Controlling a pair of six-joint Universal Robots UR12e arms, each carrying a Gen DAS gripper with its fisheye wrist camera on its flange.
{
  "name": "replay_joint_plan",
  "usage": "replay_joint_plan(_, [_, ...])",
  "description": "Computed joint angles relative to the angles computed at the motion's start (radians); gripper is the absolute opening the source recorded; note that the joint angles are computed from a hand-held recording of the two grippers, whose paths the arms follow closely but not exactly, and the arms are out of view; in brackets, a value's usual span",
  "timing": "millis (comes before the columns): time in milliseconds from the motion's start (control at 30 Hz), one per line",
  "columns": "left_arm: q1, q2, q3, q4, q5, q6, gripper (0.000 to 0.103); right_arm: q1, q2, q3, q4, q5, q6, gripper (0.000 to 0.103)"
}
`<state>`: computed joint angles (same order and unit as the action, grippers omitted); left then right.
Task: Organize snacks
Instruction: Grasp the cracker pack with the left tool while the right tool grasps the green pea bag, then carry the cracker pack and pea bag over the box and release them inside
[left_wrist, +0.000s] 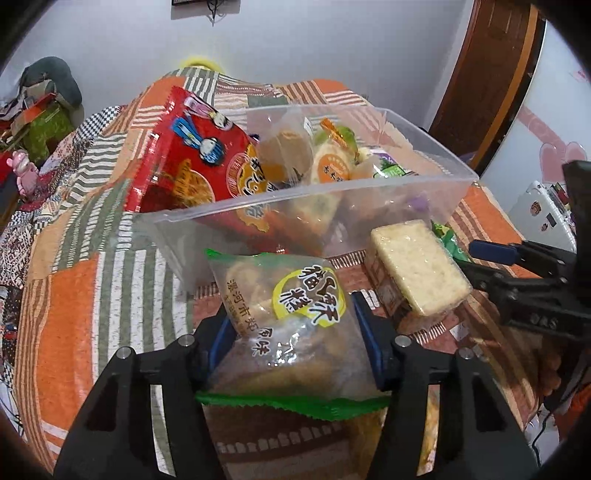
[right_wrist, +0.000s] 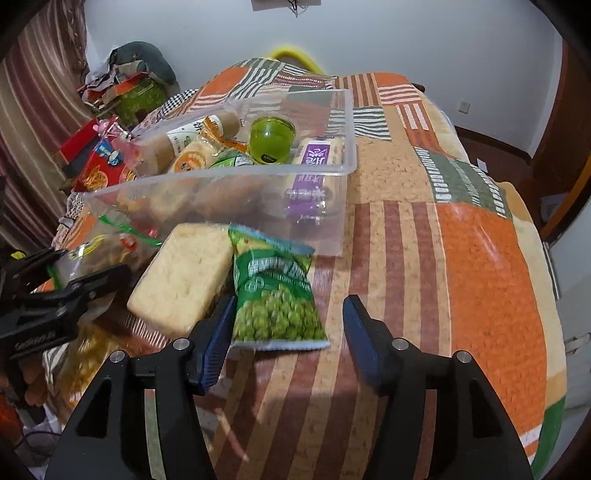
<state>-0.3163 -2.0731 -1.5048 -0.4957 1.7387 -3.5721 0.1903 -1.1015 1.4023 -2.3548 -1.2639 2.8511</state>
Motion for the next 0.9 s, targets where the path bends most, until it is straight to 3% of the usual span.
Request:
replay_joint_plan(133, [-0.001,0.009,-0.008,0.015,0.006,0.012,0.059,0.004,0.017,-0.026,0.035,0.002,0.0,0.055])
replay_joint_plan(200, [-0.001,0.01,-0.006,0.018,0.004,0.013,0.059,0.002,0.024,-0.038,0.064,0.021,0.0,0.044])
replay_joint_plan(233, [-0.001,0.011,-0.005,0.02,0.005,0.013,0.059,0.003,0.025,-0.041,0.075,0.019,-0.004,0.044])
replay_joint_plan(600, [-0.016,0.025,0.016,0.06,0.031,0.036,0.059,-0.009,-0.018,0.007,-0.021,0.053,0.011,0.019])
replay_joint_plan(900, [-0.017,0.016,0.056,0.1,0.055,0.044,0.059,-0.02,-0.036,0.014,-0.089,0.092,0.036,0.018])
